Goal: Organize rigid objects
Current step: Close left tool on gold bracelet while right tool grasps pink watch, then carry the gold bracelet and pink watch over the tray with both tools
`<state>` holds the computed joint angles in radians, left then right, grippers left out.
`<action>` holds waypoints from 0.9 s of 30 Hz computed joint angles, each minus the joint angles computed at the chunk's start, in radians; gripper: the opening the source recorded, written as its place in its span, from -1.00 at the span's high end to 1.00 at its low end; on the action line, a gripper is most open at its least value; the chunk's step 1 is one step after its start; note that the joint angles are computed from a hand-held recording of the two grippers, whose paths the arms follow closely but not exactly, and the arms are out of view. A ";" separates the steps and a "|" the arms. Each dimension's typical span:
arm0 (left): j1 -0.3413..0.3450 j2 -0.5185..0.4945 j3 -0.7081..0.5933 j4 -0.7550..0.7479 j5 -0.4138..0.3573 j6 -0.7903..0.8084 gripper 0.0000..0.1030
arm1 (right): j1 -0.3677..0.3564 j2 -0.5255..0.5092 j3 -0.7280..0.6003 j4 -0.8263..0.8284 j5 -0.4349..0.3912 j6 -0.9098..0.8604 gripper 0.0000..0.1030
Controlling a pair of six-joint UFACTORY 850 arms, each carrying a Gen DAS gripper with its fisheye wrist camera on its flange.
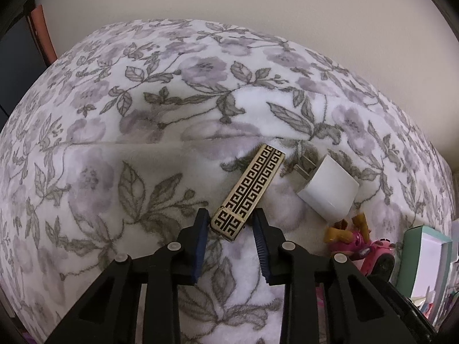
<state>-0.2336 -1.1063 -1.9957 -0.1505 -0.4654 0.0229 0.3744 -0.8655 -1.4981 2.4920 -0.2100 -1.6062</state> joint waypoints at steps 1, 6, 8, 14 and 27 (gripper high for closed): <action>0.001 0.000 -0.001 -0.012 -0.003 0.010 0.39 | -0.002 0.002 0.004 0.003 -0.009 0.001 0.70; 0.007 0.012 0.000 -0.051 -0.008 0.031 0.42 | -0.007 0.021 0.023 0.043 -0.024 -0.030 0.70; 0.011 0.020 0.004 -0.069 -0.004 0.042 0.42 | -0.010 0.031 0.034 0.069 -0.034 -0.051 0.70; 0.015 0.038 0.013 -0.097 0.004 0.059 0.48 | -0.016 0.058 0.060 0.142 -0.056 -0.114 0.70; 0.023 0.072 0.041 -0.139 0.028 0.080 0.54 | -0.021 0.086 0.088 0.217 -0.069 -0.177 0.70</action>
